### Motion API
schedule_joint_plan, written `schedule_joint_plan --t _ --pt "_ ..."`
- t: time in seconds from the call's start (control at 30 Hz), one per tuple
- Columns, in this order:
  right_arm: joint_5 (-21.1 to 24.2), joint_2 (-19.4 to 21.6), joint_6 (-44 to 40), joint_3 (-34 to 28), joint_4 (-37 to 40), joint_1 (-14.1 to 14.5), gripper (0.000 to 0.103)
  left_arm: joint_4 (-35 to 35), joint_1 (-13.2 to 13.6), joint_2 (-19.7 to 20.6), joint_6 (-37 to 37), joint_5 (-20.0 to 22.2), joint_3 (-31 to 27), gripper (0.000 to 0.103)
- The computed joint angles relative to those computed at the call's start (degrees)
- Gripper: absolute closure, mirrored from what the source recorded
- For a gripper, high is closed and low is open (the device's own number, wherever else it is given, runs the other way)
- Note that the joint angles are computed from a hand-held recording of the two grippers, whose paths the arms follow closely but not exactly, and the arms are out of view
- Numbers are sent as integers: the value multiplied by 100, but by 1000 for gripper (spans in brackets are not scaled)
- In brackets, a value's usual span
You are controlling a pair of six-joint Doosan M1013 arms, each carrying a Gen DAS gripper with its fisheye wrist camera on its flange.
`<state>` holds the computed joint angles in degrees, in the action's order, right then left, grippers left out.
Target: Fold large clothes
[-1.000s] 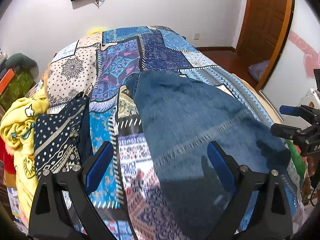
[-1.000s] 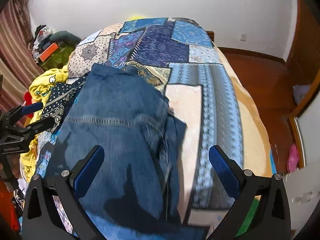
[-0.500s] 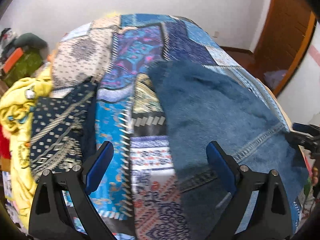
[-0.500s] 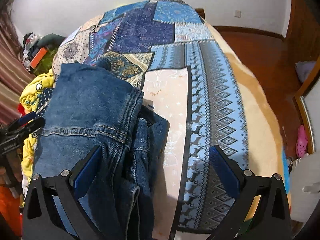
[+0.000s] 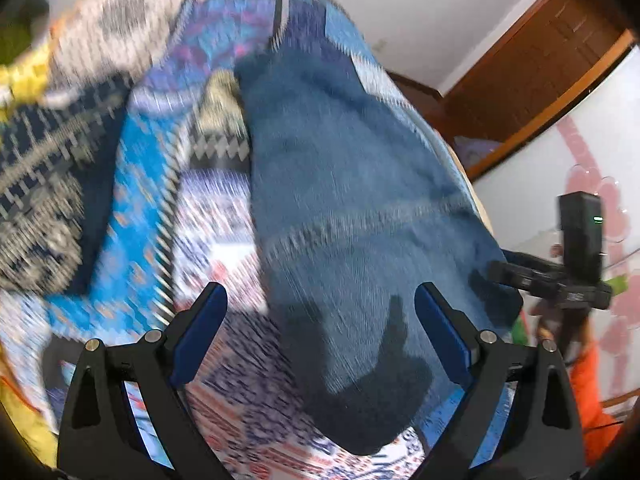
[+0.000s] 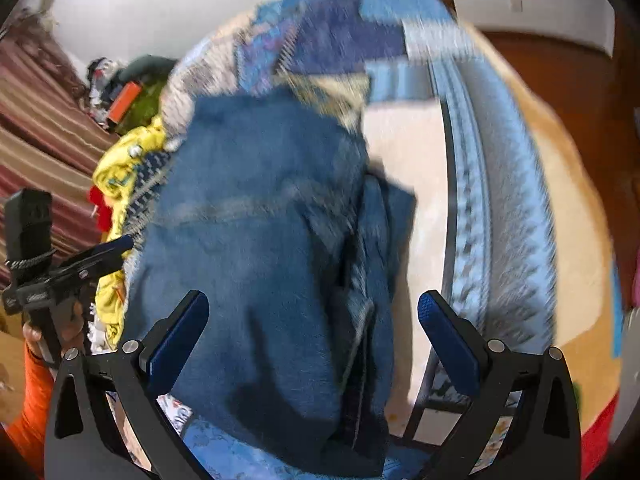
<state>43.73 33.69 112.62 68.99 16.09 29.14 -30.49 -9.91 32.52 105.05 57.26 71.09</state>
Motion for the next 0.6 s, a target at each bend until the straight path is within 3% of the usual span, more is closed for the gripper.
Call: schedule_joint_plan --t 0.13,0.27,0.6 --pt "310 175 -252 6 880 -169 0 -399 69 267 -209 545 -174 8" --pt "353 258 -1183 50 1868 -332 0 -849 104 527 -234 878 -380 8" --pt "460 506 -1778 -144 3071 -484 4 -1135 25 825 -391 1060 -714 8"
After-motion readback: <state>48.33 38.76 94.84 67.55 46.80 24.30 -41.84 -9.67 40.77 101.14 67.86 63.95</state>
